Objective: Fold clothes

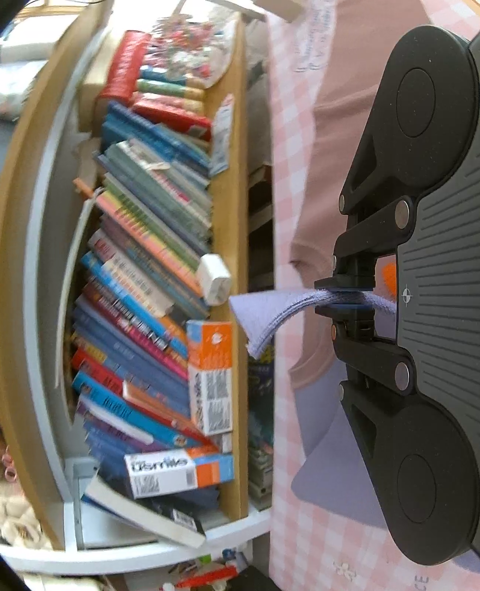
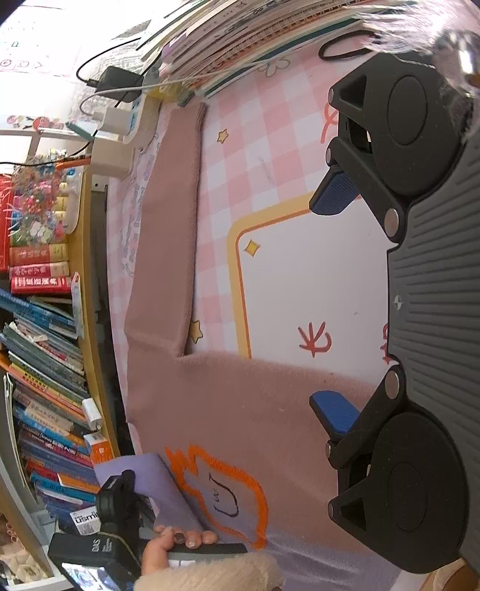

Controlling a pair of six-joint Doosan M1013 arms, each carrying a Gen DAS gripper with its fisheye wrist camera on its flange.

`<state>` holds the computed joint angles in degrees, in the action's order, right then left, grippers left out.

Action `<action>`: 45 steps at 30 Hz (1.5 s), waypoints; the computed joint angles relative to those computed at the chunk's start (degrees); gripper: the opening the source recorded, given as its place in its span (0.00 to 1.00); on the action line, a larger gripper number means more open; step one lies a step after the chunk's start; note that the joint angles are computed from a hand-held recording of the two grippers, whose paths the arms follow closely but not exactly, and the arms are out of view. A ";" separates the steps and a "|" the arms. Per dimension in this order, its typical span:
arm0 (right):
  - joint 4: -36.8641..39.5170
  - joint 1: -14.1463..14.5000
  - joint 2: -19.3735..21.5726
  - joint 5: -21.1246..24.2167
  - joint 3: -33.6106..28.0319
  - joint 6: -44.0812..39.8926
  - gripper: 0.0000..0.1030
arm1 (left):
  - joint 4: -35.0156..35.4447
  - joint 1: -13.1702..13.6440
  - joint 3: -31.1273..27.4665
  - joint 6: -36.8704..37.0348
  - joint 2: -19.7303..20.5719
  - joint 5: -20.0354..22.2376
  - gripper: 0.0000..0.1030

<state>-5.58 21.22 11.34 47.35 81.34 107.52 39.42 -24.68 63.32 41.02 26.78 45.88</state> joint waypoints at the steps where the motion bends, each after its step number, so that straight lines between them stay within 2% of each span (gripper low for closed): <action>1: -0.24 -0.01 -0.05 0.08 0.07 0.31 0.99 | -0.76 -0.10 -0.20 1.00 0.23 0.22 0.05; 6: -0.99 -0.07 -0.32 0.31 0.40 1.45 0.99 | -3.47 -0.73 -0.37 5.68 0.75 -0.19 0.04; 12: -1.20 -0.07 -0.77 0.03 0.95 1.72 0.99 | 2.60 -2.33 1.31 2.57 -0.38 -3.18 0.04; 17: -1.15 -0.14 -0.96 0.16 1.17 2.00 0.99 | -1.94 -2.42 0.05 9.51 0.50 -0.03 0.05; 21: -1.22 -0.12 -1.09 0.11 1.34 2.24 0.99 | -4.97 -2.20 -0.87 13.22 1.09 2.22 0.18; 22: -1.20 -0.15 -1.10 0.06 1.35 2.33 0.99 | -5.67 -2.14 -1.25 14.10 1.29 3.05 0.33; 24: -1.21 -0.15 -1.12 -0.23 1.35 2.42 0.99 | -6.46 -2.15 -1.68 15.25 1.35 4.56 0.53; 25: -1.17 -0.15 -1.14 -0.44 1.34 2.40 0.99 | -6.52 -2.16 -1.02 15.46 0.83 3.97 0.57; 28: -0.24 -0.21 -1.06 -1.25 1.27 1.73 0.99 | -6.93 -2.20 2.37 16.48 -1.99 0.77 0.65; 30: 1.06 -0.28 -0.82 -1.73 1.06 0.72 0.99 | -5.68 -2.35 5.13 15.88 -4.27 -0.96 0.67; 34: 4.46 -0.32 0.01 -2.24 0.28 -2.42 0.99 | 0.44 -2.43 11.52 8.72 -9.64 -0.27 0.67; 35: 5.33 -0.30 0.31 -2.22 -0.06 -3.30 0.99 | 2.15 -2.45 12.98 6.83 -10.92 0.55 0.67; 39: 8.24 -0.12 1.50 -1.88 -1.36 -6.31 0.99 | 8.12 -2.28 17.90 -0.57 -15.29 9.07 0.67; 45: 9.92 0.59 2.94 -0.24 -2.99 -8.49 0.99 | 10.12 -2.02 23.56 -8.50 -19.99 19.47 0.70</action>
